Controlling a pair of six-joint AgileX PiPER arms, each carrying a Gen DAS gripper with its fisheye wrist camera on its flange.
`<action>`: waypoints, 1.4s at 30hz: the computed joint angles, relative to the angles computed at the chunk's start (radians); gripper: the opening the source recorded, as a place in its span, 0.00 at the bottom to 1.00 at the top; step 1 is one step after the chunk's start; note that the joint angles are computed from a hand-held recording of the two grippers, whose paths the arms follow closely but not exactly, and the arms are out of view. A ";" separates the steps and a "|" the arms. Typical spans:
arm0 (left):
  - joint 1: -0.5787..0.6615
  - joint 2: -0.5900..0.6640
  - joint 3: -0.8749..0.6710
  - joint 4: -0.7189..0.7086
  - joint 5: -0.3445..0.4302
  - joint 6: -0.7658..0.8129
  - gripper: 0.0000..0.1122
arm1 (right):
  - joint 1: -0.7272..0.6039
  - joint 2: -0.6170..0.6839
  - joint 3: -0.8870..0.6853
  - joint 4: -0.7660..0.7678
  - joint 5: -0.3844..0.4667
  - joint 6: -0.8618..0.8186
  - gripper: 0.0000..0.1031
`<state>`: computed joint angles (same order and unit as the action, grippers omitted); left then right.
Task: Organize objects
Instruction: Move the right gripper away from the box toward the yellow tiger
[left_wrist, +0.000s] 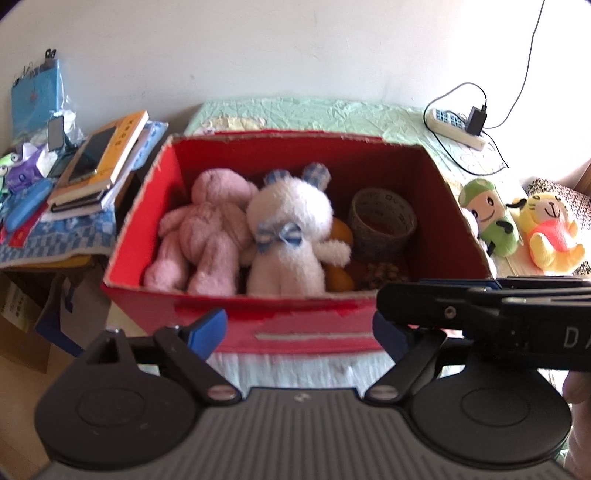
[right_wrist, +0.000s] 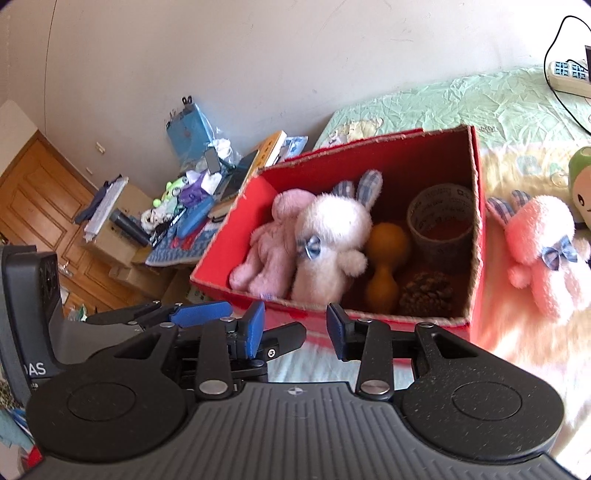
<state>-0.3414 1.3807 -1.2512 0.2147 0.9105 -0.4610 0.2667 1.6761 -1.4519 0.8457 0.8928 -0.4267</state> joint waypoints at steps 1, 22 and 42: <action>-0.011 0.003 0.003 0.004 0.005 -0.014 0.77 | -0.005 -0.006 0.009 -0.002 0.006 -0.006 0.39; -0.263 0.217 -0.113 -0.003 0.069 -0.138 0.77 | -0.214 -0.050 0.114 -0.116 0.158 -0.065 0.45; -0.428 0.755 -0.851 -0.122 0.288 0.011 0.79 | -0.571 0.044 0.027 -0.234 0.234 -0.087 0.46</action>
<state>-0.7691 2.1353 -2.1017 0.0928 1.1987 -0.4503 -0.3046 1.7202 -1.4246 0.6115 1.1268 -0.5135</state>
